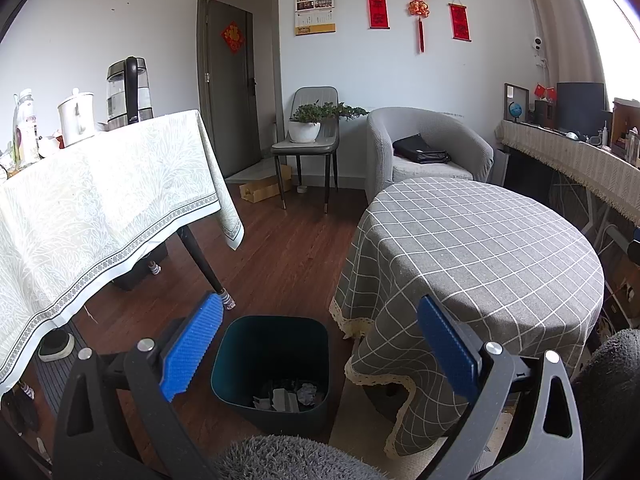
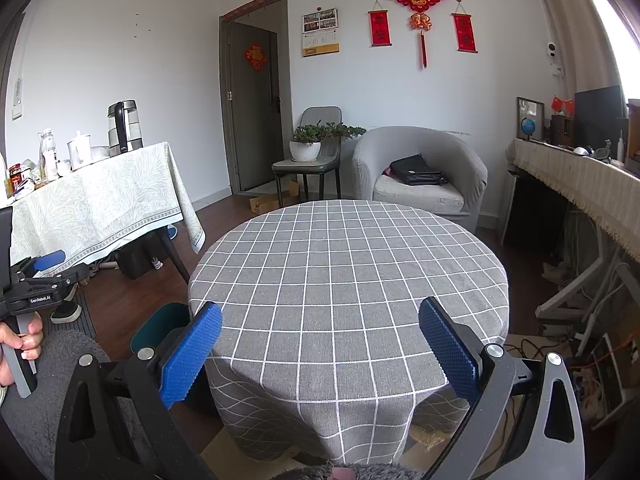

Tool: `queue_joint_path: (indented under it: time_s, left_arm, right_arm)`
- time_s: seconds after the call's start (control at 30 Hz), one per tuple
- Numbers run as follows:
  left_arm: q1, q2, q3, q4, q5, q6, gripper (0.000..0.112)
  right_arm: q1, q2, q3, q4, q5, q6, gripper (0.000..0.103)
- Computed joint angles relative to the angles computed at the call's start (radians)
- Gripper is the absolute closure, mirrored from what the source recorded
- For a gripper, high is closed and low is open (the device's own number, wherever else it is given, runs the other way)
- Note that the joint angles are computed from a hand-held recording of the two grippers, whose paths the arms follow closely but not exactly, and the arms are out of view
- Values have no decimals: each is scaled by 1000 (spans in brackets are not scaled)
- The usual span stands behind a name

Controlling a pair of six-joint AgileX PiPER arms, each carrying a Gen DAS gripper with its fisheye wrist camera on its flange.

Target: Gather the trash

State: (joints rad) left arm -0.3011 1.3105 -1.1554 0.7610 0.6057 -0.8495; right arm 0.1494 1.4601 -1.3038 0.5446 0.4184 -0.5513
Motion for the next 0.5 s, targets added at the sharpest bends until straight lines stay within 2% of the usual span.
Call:
queue_joint_path:
  time_s: [0.5]
  left_arm:
    - [2, 2, 6, 1, -8, -2, 13]
  right_arm:
    - [-5, 0, 0, 8, 4, -10, 4]
